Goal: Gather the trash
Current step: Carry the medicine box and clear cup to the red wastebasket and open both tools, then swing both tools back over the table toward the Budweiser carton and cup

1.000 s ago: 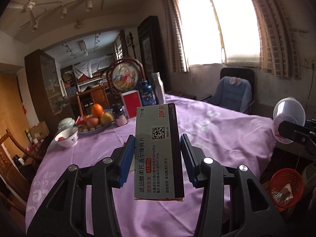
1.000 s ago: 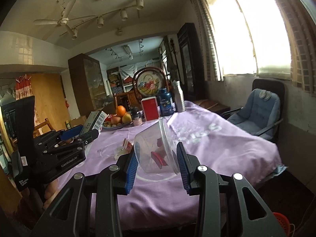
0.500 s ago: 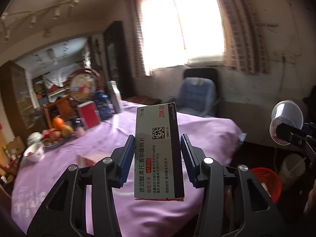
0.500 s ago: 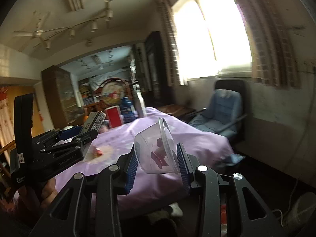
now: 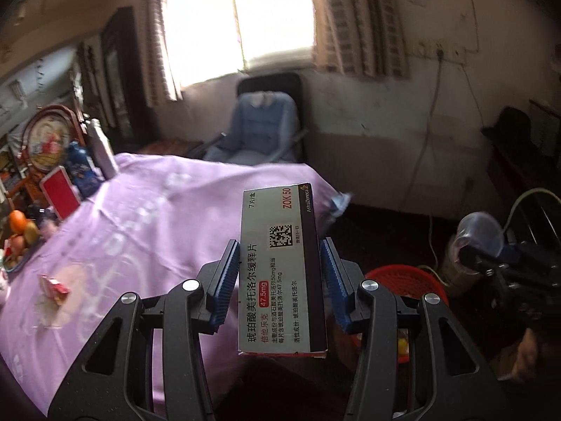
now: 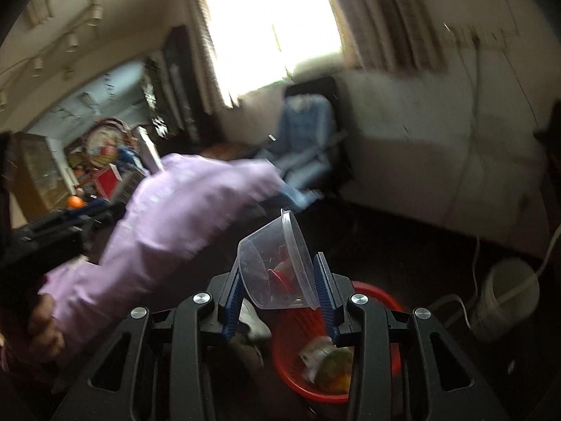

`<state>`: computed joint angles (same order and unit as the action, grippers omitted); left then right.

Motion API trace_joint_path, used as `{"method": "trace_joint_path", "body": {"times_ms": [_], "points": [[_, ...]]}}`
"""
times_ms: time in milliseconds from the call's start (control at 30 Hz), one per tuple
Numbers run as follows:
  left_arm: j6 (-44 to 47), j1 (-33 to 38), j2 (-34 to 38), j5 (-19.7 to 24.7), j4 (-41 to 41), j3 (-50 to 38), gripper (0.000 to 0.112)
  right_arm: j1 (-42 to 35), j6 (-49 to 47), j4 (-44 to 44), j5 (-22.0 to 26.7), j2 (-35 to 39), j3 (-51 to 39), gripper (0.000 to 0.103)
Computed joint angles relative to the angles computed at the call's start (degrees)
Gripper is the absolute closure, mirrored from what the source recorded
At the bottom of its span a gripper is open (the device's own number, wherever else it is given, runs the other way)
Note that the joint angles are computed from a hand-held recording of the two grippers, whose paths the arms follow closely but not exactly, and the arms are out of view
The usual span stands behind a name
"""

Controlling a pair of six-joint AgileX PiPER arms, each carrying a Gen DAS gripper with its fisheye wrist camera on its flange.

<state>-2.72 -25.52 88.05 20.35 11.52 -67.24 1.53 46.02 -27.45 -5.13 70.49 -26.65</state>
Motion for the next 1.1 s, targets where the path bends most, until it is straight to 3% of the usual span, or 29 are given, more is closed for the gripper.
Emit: {"method": "trace_joint_path", "body": {"times_ms": [100,167,267,567,700,867,1000,1100], "points": [[2.1,-0.9,3.1,0.8,-1.7,-1.6,0.065,-1.9,6.8,-8.1,-2.2,8.3,-0.9,0.06],[4.7,-1.4,5.4,1.7,-4.1,-2.8,0.065,-3.9,8.4,-9.6,-4.8,11.8,-0.5,0.045],[6.0,-2.4,8.7,2.8,-5.2,-4.9,0.065,-7.3,9.8,-11.0,-8.6,13.4,0.4,0.045],[11.1,-4.8,14.0,4.4,-9.3,-8.3,0.065,-13.7,11.0,-11.3,-12.5,13.0,1.6,0.04],[15.0,-6.8,18.5,7.5,-13.1,-13.0,0.065,-14.8,9.7,-9.9,-11.8,12.4,1.6,0.04],[19.8,-9.1,23.3,11.7,-17.8,-19.1,0.064,-17.1,14.2,-14.6,-11.1,11.4,1.8,0.04],[19.0,-10.0,24.5,11.4,-17.1,-20.2,0.037,-17.3,14.3,-14.8,-11.0,11.2,2.0,0.04],[17.5,-9.8,23.7,9.6,-15.2,-18.6,0.03,-17.0,14.4,-14.8,-11.4,11.3,2.3,0.04]]}}
